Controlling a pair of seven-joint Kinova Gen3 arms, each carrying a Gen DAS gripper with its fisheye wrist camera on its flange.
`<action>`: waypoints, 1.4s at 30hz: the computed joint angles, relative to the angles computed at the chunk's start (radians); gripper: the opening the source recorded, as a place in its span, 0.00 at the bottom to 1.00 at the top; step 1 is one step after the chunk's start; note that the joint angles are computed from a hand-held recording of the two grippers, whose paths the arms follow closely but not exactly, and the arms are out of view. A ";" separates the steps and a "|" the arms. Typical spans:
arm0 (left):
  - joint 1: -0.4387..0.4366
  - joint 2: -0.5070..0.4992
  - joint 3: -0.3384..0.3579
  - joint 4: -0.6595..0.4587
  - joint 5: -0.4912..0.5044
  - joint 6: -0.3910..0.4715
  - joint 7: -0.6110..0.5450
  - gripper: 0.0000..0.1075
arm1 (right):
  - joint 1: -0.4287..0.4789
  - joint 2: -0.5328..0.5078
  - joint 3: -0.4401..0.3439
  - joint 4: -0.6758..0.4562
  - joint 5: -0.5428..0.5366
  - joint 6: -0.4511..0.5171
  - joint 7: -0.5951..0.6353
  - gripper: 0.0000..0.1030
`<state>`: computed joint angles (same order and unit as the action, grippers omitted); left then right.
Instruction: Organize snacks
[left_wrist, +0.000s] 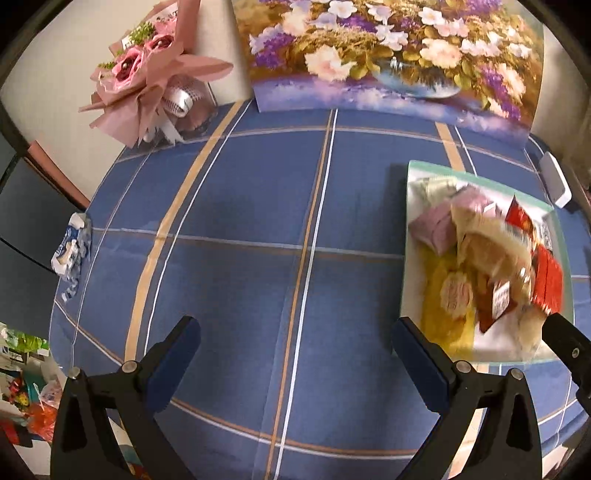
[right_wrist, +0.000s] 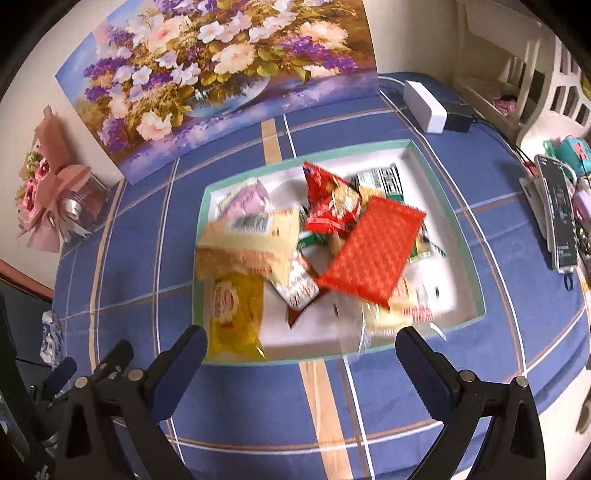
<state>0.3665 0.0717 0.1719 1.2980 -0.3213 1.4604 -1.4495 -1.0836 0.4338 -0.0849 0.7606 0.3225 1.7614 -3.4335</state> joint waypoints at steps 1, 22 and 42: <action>-0.004 -0.008 -0.003 0.008 0.004 0.000 -0.006 0.96 | -0.005 0.003 -0.002 -0.002 -0.002 0.002 -0.005 1.00; -0.095 -0.044 -0.021 0.040 0.082 -0.006 -0.059 0.96 | -0.034 0.064 0.020 -0.092 -0.040 0.059 0.044 1.00; -0.084 -0.038 -0.017 0.043 0.057 -0.008 -0.053 0.96 | -0.020 0.034 0.006 -0.028 -0.041 0.012 0.024 1.00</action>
